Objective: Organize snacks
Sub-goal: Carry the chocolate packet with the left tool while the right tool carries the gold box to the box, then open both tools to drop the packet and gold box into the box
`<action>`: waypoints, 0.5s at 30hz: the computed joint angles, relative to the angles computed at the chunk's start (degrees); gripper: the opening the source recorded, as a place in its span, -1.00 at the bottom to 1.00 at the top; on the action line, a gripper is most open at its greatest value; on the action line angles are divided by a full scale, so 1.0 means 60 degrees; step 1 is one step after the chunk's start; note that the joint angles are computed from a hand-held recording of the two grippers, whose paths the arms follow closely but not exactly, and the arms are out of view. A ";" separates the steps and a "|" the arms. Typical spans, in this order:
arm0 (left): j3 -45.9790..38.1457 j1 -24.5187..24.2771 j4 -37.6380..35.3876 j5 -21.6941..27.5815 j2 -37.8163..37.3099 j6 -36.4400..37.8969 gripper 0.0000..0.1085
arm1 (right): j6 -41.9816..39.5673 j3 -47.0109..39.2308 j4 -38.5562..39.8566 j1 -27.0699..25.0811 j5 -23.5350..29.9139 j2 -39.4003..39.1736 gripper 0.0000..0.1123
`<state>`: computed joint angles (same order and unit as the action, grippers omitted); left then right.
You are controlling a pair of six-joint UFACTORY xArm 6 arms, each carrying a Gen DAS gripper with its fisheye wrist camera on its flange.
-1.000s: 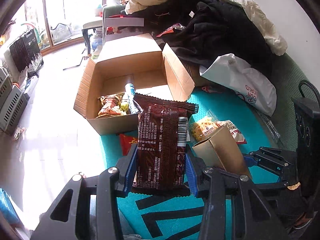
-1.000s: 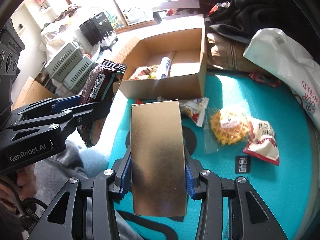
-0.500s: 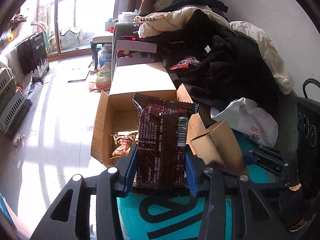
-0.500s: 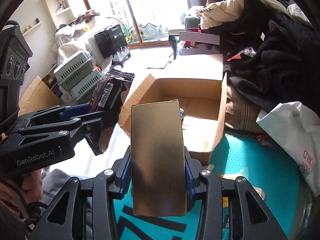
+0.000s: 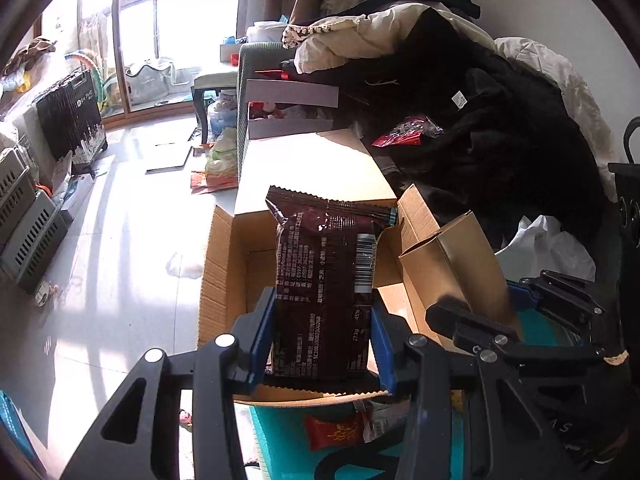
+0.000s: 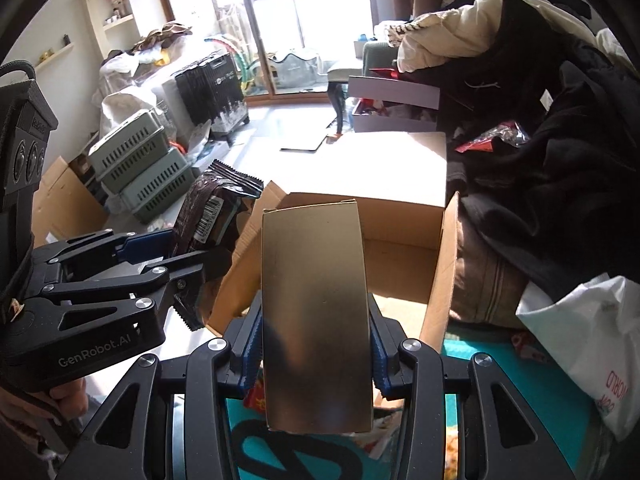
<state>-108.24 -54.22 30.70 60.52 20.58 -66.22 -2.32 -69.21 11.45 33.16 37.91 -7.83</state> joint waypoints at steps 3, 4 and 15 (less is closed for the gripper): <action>-0.0035 0.0229 -0.0188 -0.0145 0.0211 0.0186 -0.22 | 0.0025 -0.0261 -0.0034 -0.0099 -0.0065 0.0402 -0.23; -0.0088 0.0278 -0.0213 -0.0117 0.0301 0.0240 -0.22 | 0.0092 -0.0328 -0.0088 -0.0113 -0.0073 0.0505 -0.23; -0.0978 0.0406 -0.0622 0.0711 0.1352 0.0985 -0.20 | 0.1007 -0.0596 -0.1185 -0.0103 0.0141 0.1355 -0.23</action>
<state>-114.11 -51.78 26.97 64.79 28.70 -60.31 3.72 -72.78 4.34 32.54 38.75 0.30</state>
